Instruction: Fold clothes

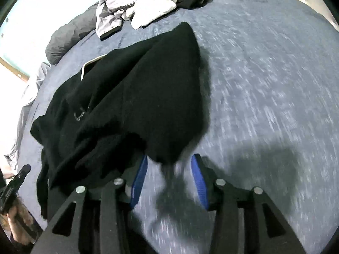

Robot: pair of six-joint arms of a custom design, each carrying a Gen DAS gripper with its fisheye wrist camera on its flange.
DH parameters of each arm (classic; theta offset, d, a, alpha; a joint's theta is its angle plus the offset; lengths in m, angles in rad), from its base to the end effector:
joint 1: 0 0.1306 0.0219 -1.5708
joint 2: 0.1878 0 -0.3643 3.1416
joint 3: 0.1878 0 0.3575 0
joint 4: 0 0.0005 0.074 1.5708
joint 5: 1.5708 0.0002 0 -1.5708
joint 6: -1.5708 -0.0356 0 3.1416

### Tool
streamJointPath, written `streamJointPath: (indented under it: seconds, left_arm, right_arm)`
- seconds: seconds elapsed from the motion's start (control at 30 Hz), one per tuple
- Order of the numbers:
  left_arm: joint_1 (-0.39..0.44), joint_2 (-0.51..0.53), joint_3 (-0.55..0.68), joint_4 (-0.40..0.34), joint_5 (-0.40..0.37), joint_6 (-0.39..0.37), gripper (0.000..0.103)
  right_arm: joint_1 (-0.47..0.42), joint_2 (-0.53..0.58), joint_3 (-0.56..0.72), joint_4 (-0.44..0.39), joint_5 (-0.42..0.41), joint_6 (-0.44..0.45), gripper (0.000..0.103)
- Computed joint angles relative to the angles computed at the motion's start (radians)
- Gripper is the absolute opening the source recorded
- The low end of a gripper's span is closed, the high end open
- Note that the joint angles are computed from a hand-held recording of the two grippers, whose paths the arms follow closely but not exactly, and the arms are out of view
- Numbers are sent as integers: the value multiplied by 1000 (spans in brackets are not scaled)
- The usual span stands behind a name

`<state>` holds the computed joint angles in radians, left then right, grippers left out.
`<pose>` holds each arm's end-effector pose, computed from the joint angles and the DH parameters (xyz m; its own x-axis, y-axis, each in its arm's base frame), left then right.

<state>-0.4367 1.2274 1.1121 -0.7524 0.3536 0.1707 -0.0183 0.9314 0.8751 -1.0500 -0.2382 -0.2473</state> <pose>0.3478 -0.1765 0.3673 -0.7831 0.1896 -0.5923 0.4735 0.7992 -0.3702 0.2684 0.0030 0.3411 -0.8882 0.2542 -0.3827 0.1336 0.9399 0.3142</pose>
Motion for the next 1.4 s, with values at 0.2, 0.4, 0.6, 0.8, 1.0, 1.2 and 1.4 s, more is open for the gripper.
streamJointPath:
  seconds: [0.2, 0.4, 0.6, 0.8, 1.0, 1.2, 1.4]
  left_arm:
    - [10, 25, 15, 2, -2, 5, 28]
    - [16, 19, 16, 10, -2, 3, 28]
    - [27, -5, 2, 15, 0, 3, 28]
    - [26, -3, 4, 12, -4, 4, 28]
    - [29, 2, 6, 10, -2, -2, 28]
    - [36, 8, 8, 17, 11, -2, 28]
    - [28, 4, 8, 21, 7, -4, 28]
  right_arm:
    - [19, 43, 25, 14, 107, 29, 10]
    - [-19, -24, 117, 2, 187, 101, 7]
    - [-48, 25, 372, -62, 278, 264, 7]
    - [39, 118, 528, -180, 259, 378, 7]
    - [134, 153, 406, -198, 122, 384, 10]
    - [99, 111, 332, -188, 117, 375, 38]
    - [-90, 35, 236, -203, 48, 415, 64]
